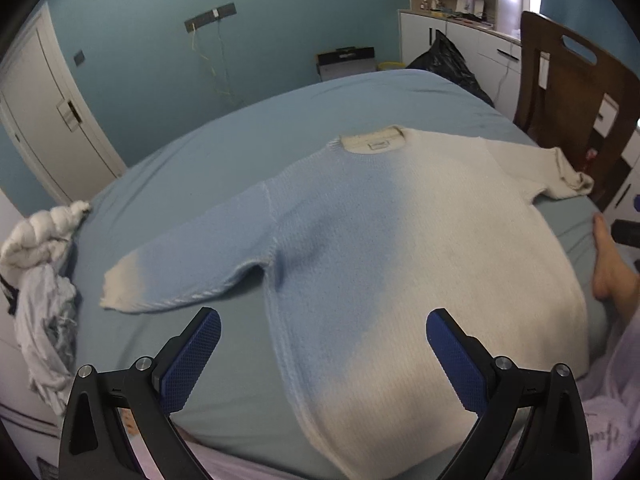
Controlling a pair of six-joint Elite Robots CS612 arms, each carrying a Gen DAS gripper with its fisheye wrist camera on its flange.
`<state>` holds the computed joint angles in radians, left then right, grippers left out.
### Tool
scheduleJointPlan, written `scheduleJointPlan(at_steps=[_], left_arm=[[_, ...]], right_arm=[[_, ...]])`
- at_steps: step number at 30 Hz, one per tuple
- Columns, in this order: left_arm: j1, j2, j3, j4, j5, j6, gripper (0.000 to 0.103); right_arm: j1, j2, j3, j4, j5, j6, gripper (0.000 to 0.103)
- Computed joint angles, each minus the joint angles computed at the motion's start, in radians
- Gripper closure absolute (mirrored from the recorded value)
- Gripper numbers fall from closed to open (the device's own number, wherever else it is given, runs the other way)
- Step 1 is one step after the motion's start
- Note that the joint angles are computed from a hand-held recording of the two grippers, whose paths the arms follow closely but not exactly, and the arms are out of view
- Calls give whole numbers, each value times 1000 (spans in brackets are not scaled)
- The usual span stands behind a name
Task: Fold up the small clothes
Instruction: 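Reach the right gripper to the cream sleeve cuff and grasp it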
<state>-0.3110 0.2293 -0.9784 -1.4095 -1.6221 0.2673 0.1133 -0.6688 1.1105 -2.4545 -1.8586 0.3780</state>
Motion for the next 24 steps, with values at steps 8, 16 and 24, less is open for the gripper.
scheduleJointPlan(at_steps=[8,16,24], left_arm=[[0,-8,14,7,-49,3,0],[-1,-23,72,-10,-12,-27,0],[-4,-61,191,-4,-13,-47,0]], right_arm=[[-62,-11,-4,-104,-3,-205,1],[-224,0,-11,-23,24,-2,1],[-358,108,-74,116,80,292,1]])
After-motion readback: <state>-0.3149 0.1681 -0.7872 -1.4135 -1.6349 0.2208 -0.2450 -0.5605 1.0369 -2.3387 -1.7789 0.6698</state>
